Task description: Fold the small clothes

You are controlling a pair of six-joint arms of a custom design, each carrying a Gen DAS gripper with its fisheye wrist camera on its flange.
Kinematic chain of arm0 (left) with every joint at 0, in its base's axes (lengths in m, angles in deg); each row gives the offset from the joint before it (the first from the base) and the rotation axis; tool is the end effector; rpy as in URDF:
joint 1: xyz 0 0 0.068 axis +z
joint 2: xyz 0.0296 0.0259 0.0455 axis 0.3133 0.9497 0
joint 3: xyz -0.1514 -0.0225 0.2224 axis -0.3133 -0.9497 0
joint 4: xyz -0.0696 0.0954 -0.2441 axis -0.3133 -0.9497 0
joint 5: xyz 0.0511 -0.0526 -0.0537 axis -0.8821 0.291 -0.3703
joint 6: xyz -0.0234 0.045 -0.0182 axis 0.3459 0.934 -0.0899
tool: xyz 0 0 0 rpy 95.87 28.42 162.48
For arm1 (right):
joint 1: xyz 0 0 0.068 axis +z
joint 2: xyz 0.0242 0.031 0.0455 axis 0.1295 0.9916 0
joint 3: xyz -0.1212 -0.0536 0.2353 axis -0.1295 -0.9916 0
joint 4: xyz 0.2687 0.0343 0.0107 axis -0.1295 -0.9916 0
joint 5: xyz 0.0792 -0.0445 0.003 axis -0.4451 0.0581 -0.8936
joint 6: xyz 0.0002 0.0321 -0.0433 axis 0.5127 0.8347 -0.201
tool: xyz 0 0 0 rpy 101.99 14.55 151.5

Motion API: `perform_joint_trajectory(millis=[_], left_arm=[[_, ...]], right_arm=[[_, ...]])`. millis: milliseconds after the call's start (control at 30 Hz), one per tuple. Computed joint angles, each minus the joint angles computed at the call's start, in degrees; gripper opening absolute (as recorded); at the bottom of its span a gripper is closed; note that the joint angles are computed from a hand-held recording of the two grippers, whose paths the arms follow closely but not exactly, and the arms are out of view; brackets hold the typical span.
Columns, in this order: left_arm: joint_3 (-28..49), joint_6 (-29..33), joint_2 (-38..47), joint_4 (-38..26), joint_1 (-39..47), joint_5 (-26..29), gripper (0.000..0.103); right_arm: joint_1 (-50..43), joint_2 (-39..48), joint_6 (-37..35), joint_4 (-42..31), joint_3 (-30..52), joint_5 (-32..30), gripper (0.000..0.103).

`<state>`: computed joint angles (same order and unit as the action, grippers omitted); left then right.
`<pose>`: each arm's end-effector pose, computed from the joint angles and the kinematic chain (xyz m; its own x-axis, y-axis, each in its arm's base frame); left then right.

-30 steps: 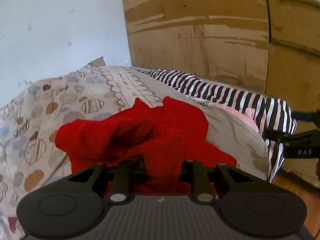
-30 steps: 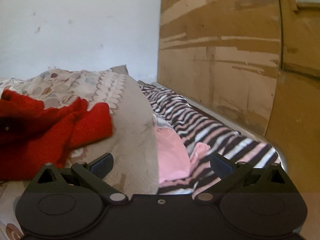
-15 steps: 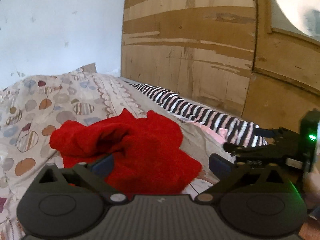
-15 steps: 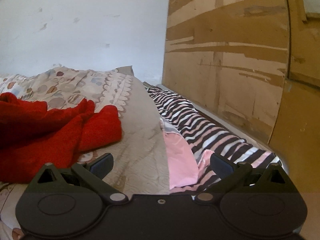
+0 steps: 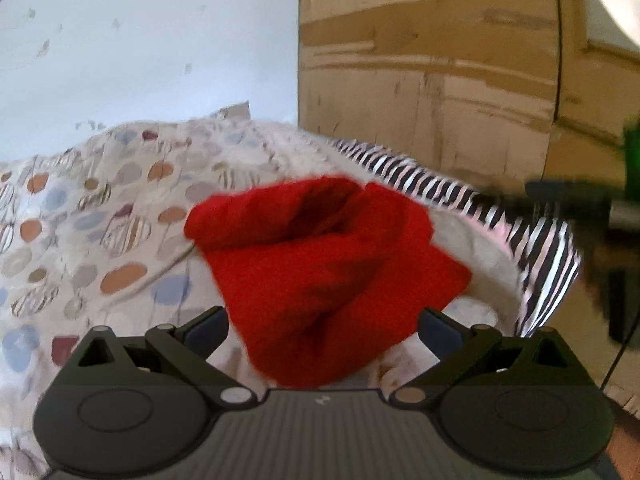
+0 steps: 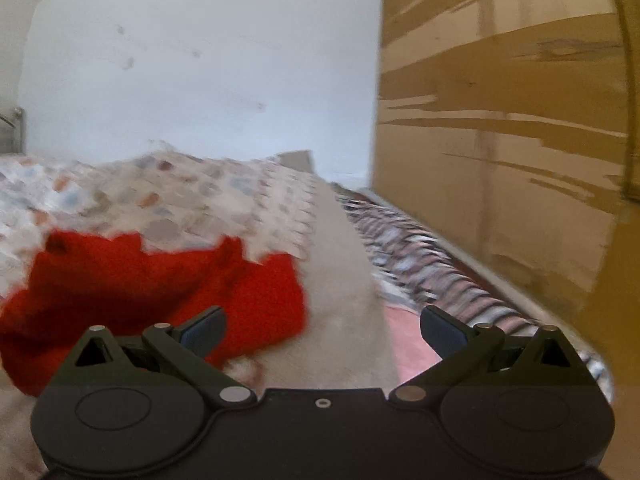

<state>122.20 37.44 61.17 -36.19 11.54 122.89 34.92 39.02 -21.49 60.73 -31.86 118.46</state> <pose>0.3846 -0.0677 0.0684 -0.3110 0.4395 -0.8427 0.8131 0.5822 0.0036 0.2368 0.0902 0.0670 -0.3065 0.1580 -0.9387 0.5384 0.8420 -0.0341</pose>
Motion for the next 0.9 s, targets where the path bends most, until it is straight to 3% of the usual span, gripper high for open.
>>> perform_joint_trajectory(millis=[133,233,333,567,700,767,900], left_arm=[[0.67,1.96,1.52,-0.03,-0.32,-1.99,0.103],[0.61,2.37,1.44,-0.45,-0.28,-1.83,0.103],[0.72,2.53,1.42,-0.98,-0.32,-1.91,0.103],[3.01,0.29,2.28,-4.68,0.56,0.87,0.103],[3.36,-0.06,2.38,-4.87,0.83,1.22,0.103],[4.00,0.32,2.57,-6.01,1.16,1.50,0.103],[6.79,-0.37,3.63,-9.90,1.91,2.90,0.103]], right_arm=[[-2.86,-2.52,-6.22,2.79,3.18,-11.26,0.103],[-8.24,-6.13,-6.79,-5.55,8.62,-30.66,0.103],[-10.77,-4.23,-8.05,-9.19,15.46,-40.33,0.103],[-11.15,8.99,-22.46,-39.15,44.28,-47.59,0.103],[-9.05,17.42,-28.20,-49.17,56.13,-44.19,0.102],[-9.32,17.81,-28.70,-47.52,55.01,-44.72,0.090],[-12.35,15.26,-22.06,-39.05,47.40,-48.34,0.066]])
